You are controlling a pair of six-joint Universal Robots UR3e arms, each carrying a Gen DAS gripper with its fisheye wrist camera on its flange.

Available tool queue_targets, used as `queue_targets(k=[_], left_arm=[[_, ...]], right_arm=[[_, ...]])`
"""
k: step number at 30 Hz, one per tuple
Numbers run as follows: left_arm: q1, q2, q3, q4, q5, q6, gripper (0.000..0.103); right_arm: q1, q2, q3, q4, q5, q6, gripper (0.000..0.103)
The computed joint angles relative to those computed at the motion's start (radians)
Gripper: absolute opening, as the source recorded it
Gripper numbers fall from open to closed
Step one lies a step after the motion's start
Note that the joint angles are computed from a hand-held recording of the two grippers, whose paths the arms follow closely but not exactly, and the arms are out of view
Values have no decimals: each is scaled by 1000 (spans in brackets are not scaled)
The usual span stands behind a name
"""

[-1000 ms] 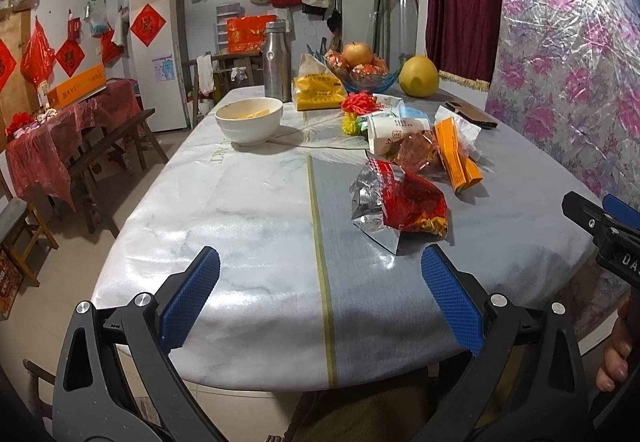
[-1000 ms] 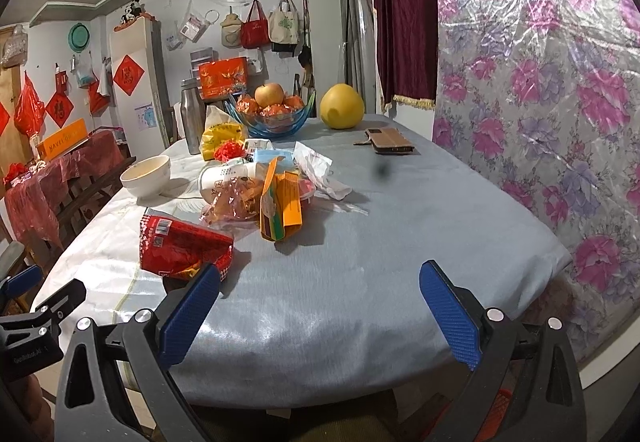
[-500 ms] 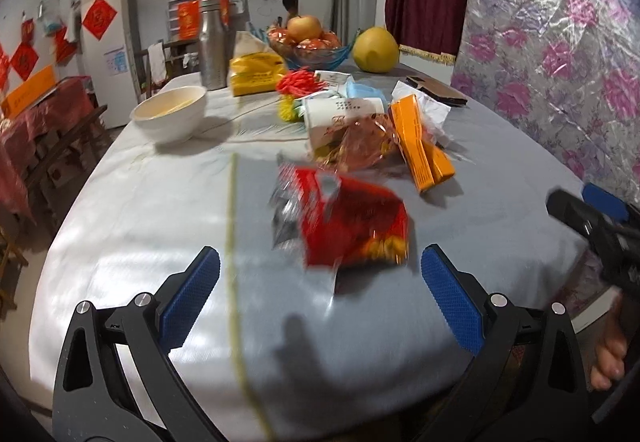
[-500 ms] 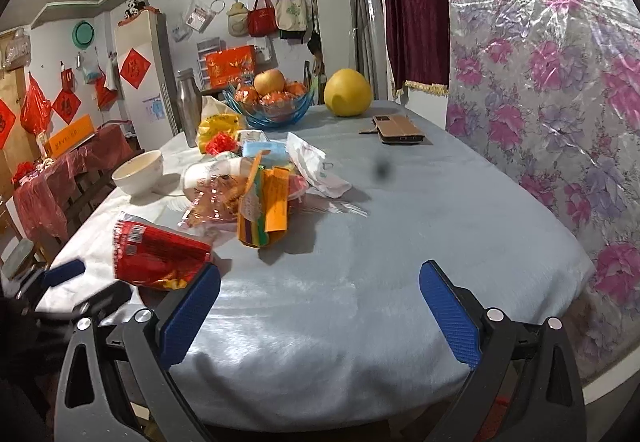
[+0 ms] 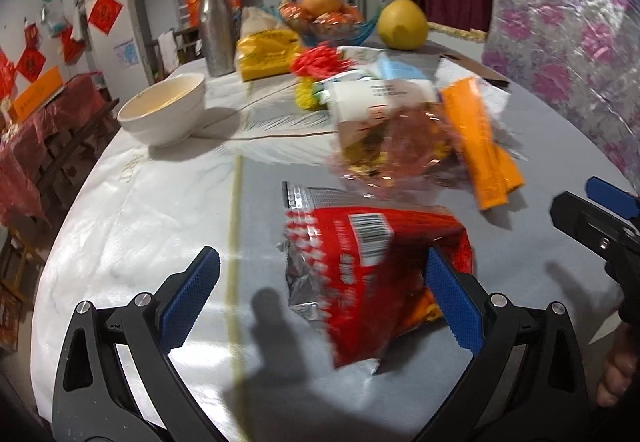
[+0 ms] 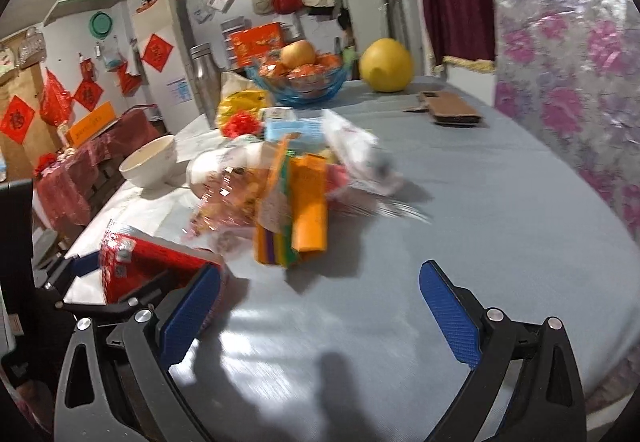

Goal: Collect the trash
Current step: 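Grasp the red chip bag with the left tool while the right grasps the orange box, then carry the chip bag with the left tool while the right carries the box to the red wastebasket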

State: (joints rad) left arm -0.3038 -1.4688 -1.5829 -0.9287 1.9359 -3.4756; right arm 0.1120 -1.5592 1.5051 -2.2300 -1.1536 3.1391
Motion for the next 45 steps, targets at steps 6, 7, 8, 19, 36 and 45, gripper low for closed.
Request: queue_targets(k=[6,7,8,19,36,45], left_arm=[[95,64,-48,-18,-49,-5,97],[108,77,-57,-16,-66,-5,97],[123,93,-69,-12,-93,-3,97],[15,75,-87,100,-139,61,97],[38,-55,16,14,-78,-18,88],[126,117,-130,110,-159,-7,67]], right_arm=[[73,223,-232,48,3,52,97],[72,253,-266,66,17,59,97],[69,272,-285,78,27,63,96],[-22,179,-141,68,185,-1,38],[-153,-25,77,115,230,-116,41],[-175,-92,111,101,250,-119,40]])
